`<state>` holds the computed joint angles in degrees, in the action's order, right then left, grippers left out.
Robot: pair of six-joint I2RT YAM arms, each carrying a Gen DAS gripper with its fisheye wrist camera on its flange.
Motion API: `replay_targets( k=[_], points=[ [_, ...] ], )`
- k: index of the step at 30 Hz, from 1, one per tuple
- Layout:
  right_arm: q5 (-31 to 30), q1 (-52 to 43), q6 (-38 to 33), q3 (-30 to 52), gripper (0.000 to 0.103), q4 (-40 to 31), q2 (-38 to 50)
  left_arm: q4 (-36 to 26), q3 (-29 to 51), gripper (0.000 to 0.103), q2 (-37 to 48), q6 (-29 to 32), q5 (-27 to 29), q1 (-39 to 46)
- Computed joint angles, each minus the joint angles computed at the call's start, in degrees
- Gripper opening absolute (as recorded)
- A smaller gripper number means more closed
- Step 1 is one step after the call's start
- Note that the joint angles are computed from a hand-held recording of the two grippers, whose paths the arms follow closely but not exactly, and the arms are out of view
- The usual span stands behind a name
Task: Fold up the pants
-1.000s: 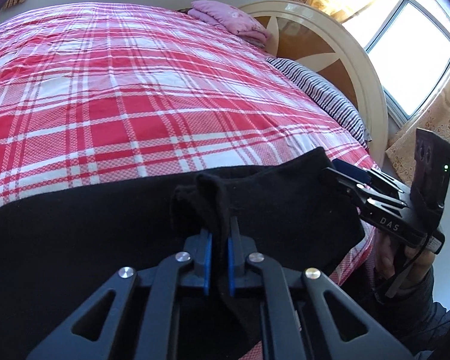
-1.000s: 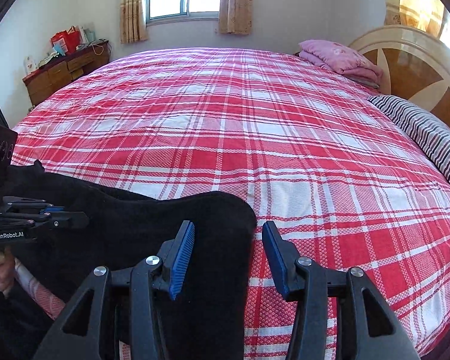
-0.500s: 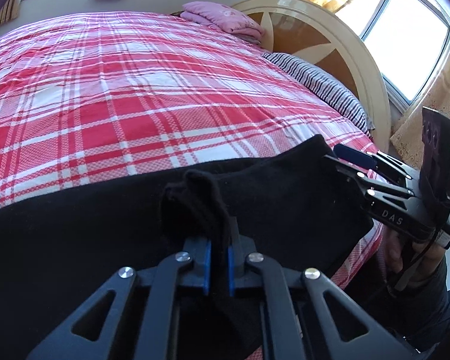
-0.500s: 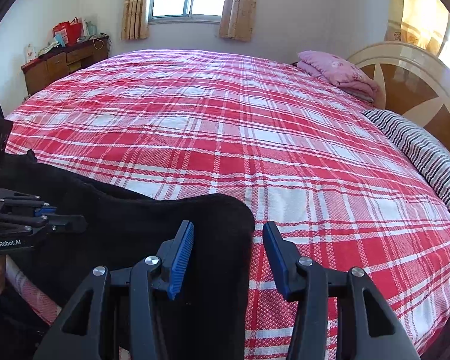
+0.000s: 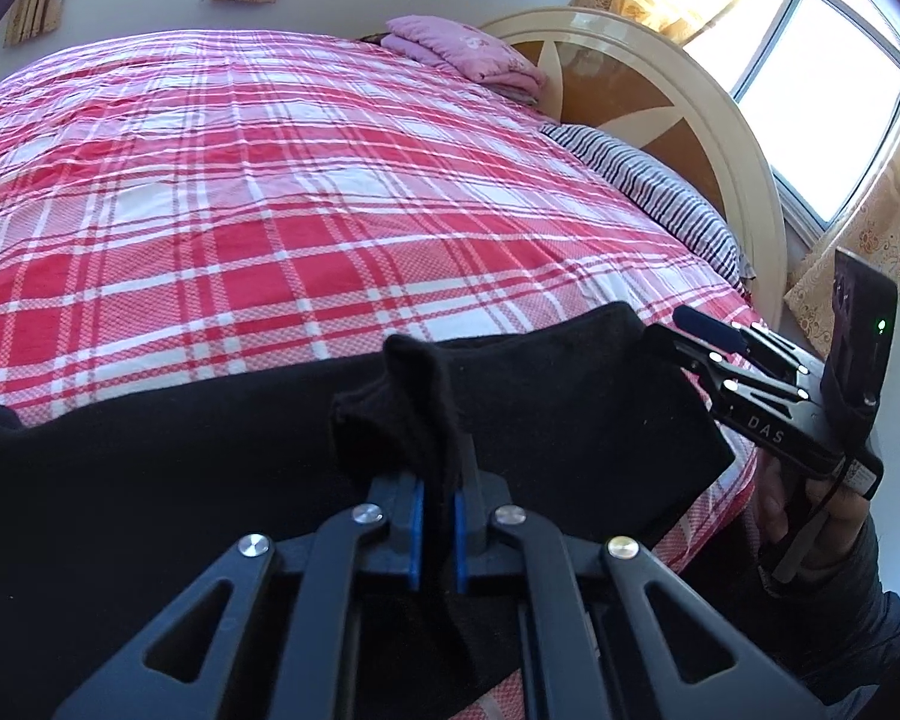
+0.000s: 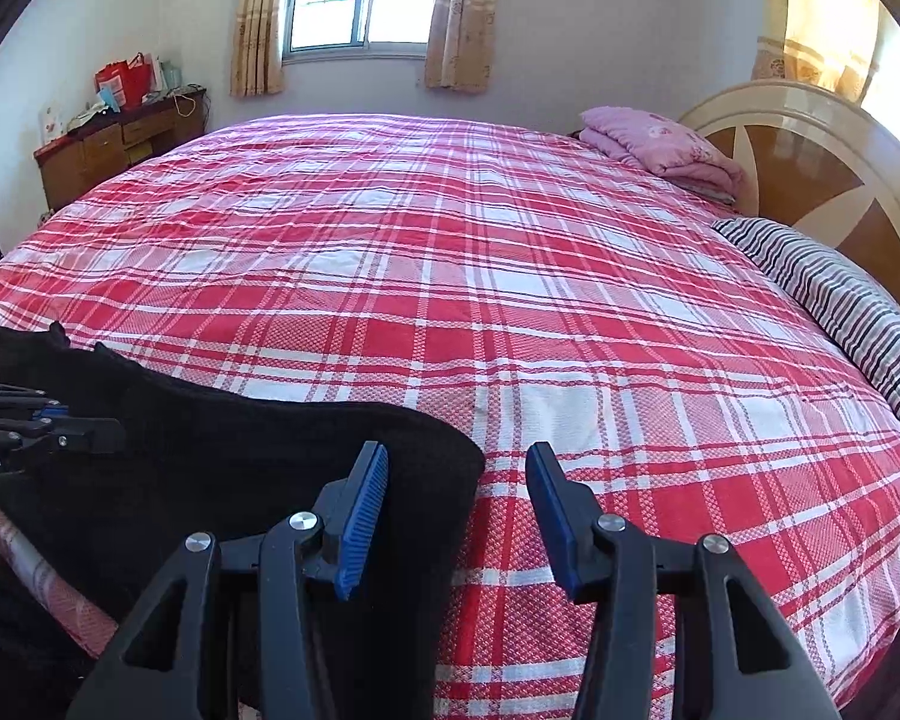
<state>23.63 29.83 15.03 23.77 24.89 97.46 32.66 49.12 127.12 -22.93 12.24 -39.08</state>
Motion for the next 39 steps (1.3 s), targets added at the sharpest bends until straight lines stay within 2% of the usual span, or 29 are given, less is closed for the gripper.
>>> replay_targets(
  k=[3,5,8,12,15,18,21,25,27,28,30,33,35,38,39],
  points=[
    [-0.12,0.08,-0.24,0.6,0.051,0.08,1.51,-3.2,1.5,0.008,0.21,1.78,-2.49,-0.62],
    [-0.3,0.07,-0.36,0.96,0.051,0.0,2.48,-5.48,3.51,0.008,2.2,2.39,-2.22,-0.54],
    [-0.83,-0.09,-0.08,0.21,0.051,0.06,1.36,-3.24,3.09,0.008,3.73,1.84,-1.25,-0.03],
    [-1.08,1.07,-0.06,-2.0,0.052,-2.11,-4.41,-3.07,1.45,0.008,2.08,2.86,-3.16,-0.53],
    [-3.86,1.28,0.0,-3.23,0.052,-3.98,-6.46,-1.83,0.67,0.008,2.29,2.61,-2.55,0.03],
    [-7.79,0.99,-0.33,-4.08,0.052,-2.27,-2.53,-0.86,0.54,0.008,2.8,2.25,-2.1,0.26],
    [-7.38,0.88,-0.38,-1.61,0.053,-2.42,3.7,-0.29,-0.12,0.008,2.49,2.46,-2.39,0.13],
    [-7.1,2.01,-0.03,-4.23,0.054,-1.19,-2.08,1.53,-2.95,0.008,0.14,2.09,-2.76,1.09],
    [-6.74,3.12,-0.41,-5.81,0.059,1.35,-3.41,0.51,-2.34,0.008,0.37,3.05,-3.51,1.13],
    [-7.19,3.72,-1.11,-5.63,0.06,1.8,-2.34,0.44,-1.72,0.008,1.45,2.75,-3.0,1.26],
    [-4.87,5.32,-2.06,-1.4,0.06,-2.03,4.5,0.76,-1.15,0.009,2.79,2.5,-2.47,1.22],
    [-4.7,5.21,-2.27,-2.08,0.061,1.41,6.52,0.18,-1.36,0.011,2.21,2.61,-2.78,1.04],
    [-6.89,3.82,-2.18,-2.06,0.061,-1.11,3.7,-0.08,-1.71,0.015,1.7,2.89,-3.76,0.66],
    [-5.58,3.79,-0.76,-3.27,0.061,0.03,0.46,-1.63,-1.98,0.024,0.55,4.0,-7.58,-1.0],
    [-4.94,4.3,-0.44,-3.03,0.061,-0.32,-0.55,-2.33,-2.11,0.032,0.01,4.49,-9.34,-1.71]
  ],
)
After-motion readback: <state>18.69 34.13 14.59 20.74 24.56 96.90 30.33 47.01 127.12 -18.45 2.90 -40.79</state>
